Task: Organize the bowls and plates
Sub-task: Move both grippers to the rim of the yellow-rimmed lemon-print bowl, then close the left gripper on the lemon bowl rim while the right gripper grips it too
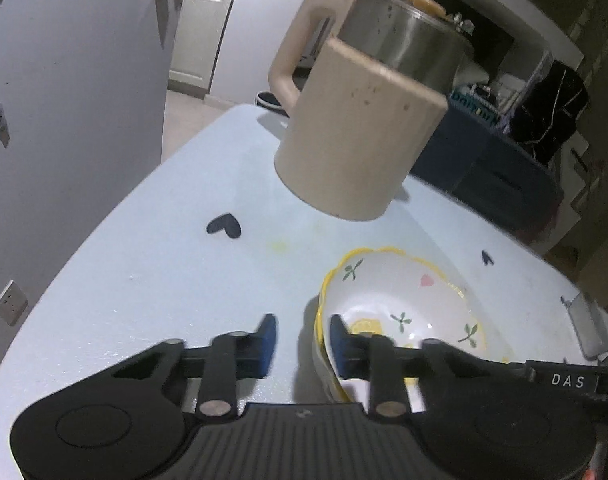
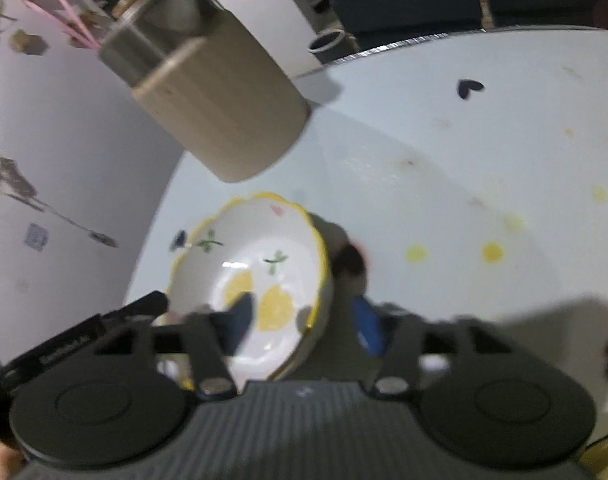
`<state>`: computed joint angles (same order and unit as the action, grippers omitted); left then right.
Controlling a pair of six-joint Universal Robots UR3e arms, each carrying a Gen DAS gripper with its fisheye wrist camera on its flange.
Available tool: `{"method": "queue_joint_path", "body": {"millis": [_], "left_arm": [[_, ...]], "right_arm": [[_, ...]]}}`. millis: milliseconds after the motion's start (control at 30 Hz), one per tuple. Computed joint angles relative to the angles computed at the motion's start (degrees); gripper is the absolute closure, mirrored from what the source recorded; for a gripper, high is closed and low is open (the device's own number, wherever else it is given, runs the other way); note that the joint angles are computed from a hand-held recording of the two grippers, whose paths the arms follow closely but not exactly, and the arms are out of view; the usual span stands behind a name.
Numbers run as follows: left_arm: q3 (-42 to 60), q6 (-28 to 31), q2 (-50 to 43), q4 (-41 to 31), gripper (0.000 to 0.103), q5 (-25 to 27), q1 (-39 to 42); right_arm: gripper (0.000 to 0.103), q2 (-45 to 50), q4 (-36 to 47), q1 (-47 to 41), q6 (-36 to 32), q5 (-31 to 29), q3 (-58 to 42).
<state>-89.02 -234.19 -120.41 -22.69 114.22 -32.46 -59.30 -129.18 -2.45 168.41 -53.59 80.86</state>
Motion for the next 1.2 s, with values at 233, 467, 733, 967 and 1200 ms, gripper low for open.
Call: {"method": "queue_joint_path", "body": {"millis": [233, 467, 733, 967, 1200], "left_arm": [[5.4, 3.1, -3.2, -3.8, 0.091, -2.6, 0.8], [11.3, 6.3, -5.4, -10.9, 0.092, -4.3, 1.8], [14.3, 5.9, -7.2, -13.2, 0.089, -6.3, 3.5], [11.5, 6.7, -6.3, -9.9, 0.094, -6.3, 3.2], [15.9, 6.8, -7.4, -13.4, 0.096, -2.1, 0.2]], "right_arm": [[0.084, 3.2, -0.4, 1.7, 1.2, -1.8, -3.3], [0.083, 5.7, 2.3, 2.6, 0.1, -3.1, -7.6], [0.083, 6.4, 0.2, 2.6, 0.9, -2.4, -7.0], [0.084, 5.8, -0.7, 2.1, 0.3, -1.9, -5.6], [0.090, 3.8, -0.2, 2.6, -1.3, -4.8, -4.6]]}}
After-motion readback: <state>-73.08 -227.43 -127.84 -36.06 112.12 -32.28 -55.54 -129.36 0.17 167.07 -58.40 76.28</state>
